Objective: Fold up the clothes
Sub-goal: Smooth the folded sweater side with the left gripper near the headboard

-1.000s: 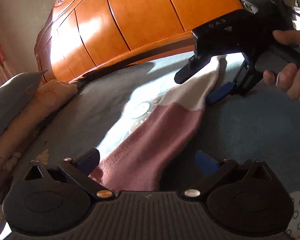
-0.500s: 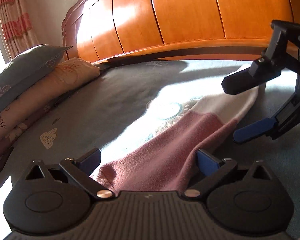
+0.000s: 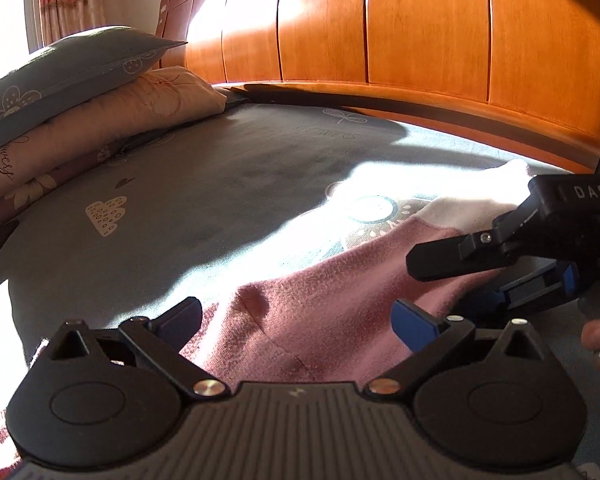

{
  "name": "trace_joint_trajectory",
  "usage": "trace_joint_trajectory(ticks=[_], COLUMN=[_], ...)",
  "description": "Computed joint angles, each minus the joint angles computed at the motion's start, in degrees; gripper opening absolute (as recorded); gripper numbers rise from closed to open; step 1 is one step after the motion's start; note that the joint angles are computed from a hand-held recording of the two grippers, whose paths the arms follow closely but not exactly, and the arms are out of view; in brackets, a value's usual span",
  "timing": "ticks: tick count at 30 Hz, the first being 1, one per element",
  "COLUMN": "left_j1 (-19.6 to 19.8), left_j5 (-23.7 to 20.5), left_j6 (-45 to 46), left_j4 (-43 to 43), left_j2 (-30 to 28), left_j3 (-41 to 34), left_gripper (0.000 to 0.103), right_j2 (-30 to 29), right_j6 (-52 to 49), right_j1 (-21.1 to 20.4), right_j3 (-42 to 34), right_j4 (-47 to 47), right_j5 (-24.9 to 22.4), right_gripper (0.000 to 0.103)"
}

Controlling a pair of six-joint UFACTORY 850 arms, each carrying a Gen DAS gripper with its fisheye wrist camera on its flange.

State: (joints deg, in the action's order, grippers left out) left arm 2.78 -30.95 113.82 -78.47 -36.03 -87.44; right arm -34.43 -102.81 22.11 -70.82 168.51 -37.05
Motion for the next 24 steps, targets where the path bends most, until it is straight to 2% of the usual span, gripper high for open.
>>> trace_joint_trajectory(ticks=[4,8,10,13,15,16,19,22,24], left_j1=[-1.8,-1.3,-1.4,-1.7,-1.8,-1.4,0.5,1.7,0.9], left_j5=[8.6,6.6,7.1,7.3,7.5,5.4,-5.4,-16.7,-18.5], left_j6=[4.8,-1.2,-4.4,-10.3,-14.1,-18.0,-28.2,-42.0,-51.0], left_j4=[-1.7,-0.5,0.6,4.9,8.1,11.8,17.9,21.9,26.9], left_j2=[-3.0,-6.6,-7.9,-7.9,-7.1,-6.5,-6.0,-9.0,-12.1], left_j3=[-1.8,-6.2,-8.0,-8.9,-8.7,-8.8,-10.4,-16.2,-20.7], left_gripper=[0.102,0.103,0.103,0.103,0.098,0.098,0.098,0.098,0.098], right_j2=[-0.2,-0.3,0.3,1.0,1.4,1.5,1.7,1.8,1.8], right_j6=[-3.5,-5.2,-3.5,-2.2,-1.4,-0.4,3.1,5.9,7.2], right_j1=[0.3,0.5,0.3,0.0,-0.1,-0.2,-0.6,-1.0,-1.2], right_j3=[-2.4,-4.2,-3.2,-1.8,-1.0,-0.5,0.1,0.7,1.2], right_j4=[-2.0,-4.9,-7.7,-7.7,-7.4,-7.6,-8.7,-8.9,-8.7], right_j5=[6.2,11.5,11.2,10.9,10.6,9.9,8.4,6.7,5.2], right_gripper=[0.067,0.062,0.061,0.053,0.049,0.049,0.049,0.049,0.049])
